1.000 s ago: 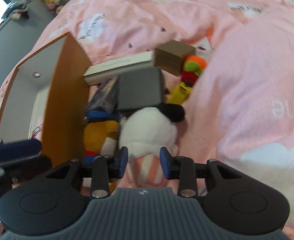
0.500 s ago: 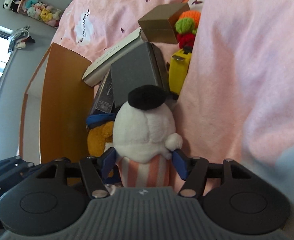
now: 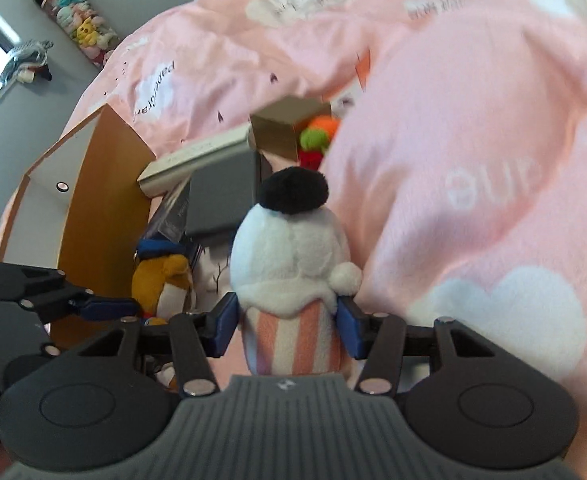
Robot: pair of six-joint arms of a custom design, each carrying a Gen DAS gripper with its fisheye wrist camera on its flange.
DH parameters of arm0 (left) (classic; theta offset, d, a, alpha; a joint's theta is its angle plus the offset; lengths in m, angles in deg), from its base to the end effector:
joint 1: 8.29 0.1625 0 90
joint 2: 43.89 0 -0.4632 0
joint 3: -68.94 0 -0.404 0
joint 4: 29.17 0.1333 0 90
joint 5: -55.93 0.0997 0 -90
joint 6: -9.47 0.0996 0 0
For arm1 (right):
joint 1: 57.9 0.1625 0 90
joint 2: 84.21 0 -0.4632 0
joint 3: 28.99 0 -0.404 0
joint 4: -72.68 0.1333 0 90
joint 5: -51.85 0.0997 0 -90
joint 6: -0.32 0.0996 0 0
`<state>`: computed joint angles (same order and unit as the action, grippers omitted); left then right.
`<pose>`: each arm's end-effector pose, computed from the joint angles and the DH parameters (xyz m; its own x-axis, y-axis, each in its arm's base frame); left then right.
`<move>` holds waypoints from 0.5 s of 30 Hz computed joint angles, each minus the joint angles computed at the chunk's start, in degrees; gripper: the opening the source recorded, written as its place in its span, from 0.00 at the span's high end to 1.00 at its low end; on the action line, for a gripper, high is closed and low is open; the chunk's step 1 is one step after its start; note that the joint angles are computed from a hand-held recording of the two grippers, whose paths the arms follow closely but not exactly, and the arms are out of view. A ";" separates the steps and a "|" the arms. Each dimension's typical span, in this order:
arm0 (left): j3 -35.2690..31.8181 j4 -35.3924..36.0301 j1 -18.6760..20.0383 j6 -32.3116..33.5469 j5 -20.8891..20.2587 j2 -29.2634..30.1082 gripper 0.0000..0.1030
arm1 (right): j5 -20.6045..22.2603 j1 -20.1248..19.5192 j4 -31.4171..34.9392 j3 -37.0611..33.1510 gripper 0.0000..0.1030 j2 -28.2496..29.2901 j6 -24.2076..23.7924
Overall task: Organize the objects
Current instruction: 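Grasp the brown bear plush with the left gripper while the right grasps the white plush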
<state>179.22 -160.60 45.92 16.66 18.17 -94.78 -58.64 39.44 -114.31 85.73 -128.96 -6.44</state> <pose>-0.1636 -0.5896 0.0854 -0.2817 0.6481 -0.7076 0.5963 0.6960 0.4001 0.1741 -0.5811 0.0712 -0.9294 -0.0662 0.3631 -0.2248 0.8819 -0.4144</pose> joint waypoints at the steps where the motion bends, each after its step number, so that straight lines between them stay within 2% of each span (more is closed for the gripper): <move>1: -0.13 0.61 -0.14 -0.53 1.27 0.64 0.44 | 0.41 -0.18 0.00 -0.07 0.47 -0.05 -0.15; 10: -1.18 2.13 0.31 -2.57 9.19 5.28 0.42 | 2.53 -1.58 1.49 -0.35 0.42 0.24 -0.52; 12: -0.91 0.88 0.66 -2.60 10.12 5.65 0.48 | 3.65 -2.12 2.07 -0.54 0.42 0.22 0.22; 15: 0.07 -2.59 0.83 -1.61 9.26 4.84 0.53 | 4.63 -2.56 2.35 -0.61 0.43 0.22 0.78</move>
<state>179.29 -163.19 46.75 15.05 27.43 -89.94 -54.01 36.88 -111.95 85.12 -128.74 -5.66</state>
